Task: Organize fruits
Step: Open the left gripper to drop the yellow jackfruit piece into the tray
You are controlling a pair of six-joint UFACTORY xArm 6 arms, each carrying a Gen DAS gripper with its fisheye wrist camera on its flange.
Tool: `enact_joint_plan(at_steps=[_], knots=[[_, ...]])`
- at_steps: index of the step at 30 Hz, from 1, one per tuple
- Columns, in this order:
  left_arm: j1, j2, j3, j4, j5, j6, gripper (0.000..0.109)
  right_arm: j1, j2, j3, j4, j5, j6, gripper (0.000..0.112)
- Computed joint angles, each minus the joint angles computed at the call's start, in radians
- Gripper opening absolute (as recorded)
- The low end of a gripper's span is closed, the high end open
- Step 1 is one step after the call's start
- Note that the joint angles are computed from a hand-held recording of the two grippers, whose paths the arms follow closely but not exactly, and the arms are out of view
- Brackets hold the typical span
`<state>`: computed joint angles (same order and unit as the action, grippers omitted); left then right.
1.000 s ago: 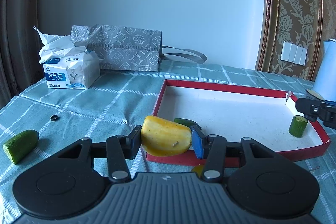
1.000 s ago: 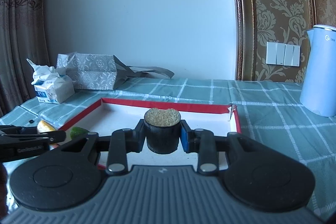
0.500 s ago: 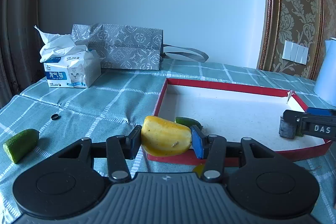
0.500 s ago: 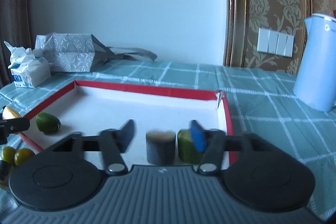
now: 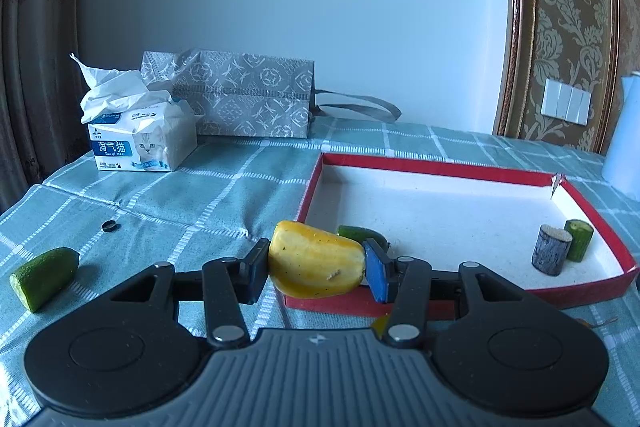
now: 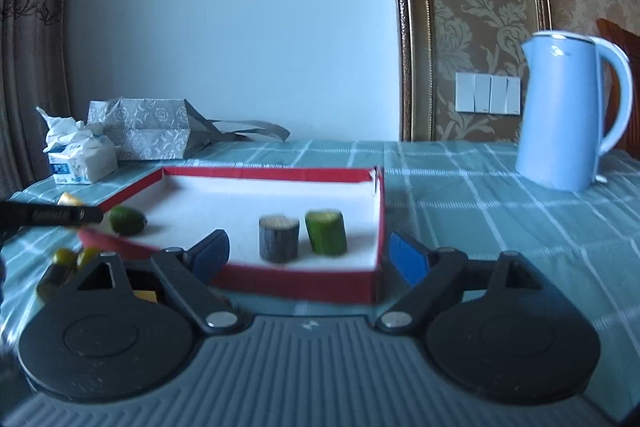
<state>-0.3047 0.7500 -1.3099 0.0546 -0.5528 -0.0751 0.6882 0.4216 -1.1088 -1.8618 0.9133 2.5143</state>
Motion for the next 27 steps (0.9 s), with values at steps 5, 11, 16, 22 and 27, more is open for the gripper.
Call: enact_joint_plan(at_steps=[5, 11, 16, 22, 27], knots=[[-0.008, 0.0, 0.01, -0.015, -0.032, 0.026, 0.048, 0.007, -0.009, 0.027, -0.013, 0.005, 0.038, 0.086], [-0.014, -0.009, 0.027, 0.005, -0.055, 0.029, 0.048, -0.001, -0.009, 0.023, -0.027, -0.013, 0.052, 0.089], [0.001, -0.037, 0.035, 0.113, -0.053, -0.057, 0.049, -0.018, -0.018, 0.038, -0.05, -0.043, 0.111, 0.089], [-0.029, -0.007, -0.095, 0.116, 0.078, -0.028, 0.049, -0.042, -0.02, 0.039, -0.064, -0.091, 0.148, 0.089], [-0.089, 0.057, -0.213, -0.017, 0.127, 0.125, 0.067, -0.05, -0.02, 0.038, -0.076, -0.11, 0.159, 0.09]])
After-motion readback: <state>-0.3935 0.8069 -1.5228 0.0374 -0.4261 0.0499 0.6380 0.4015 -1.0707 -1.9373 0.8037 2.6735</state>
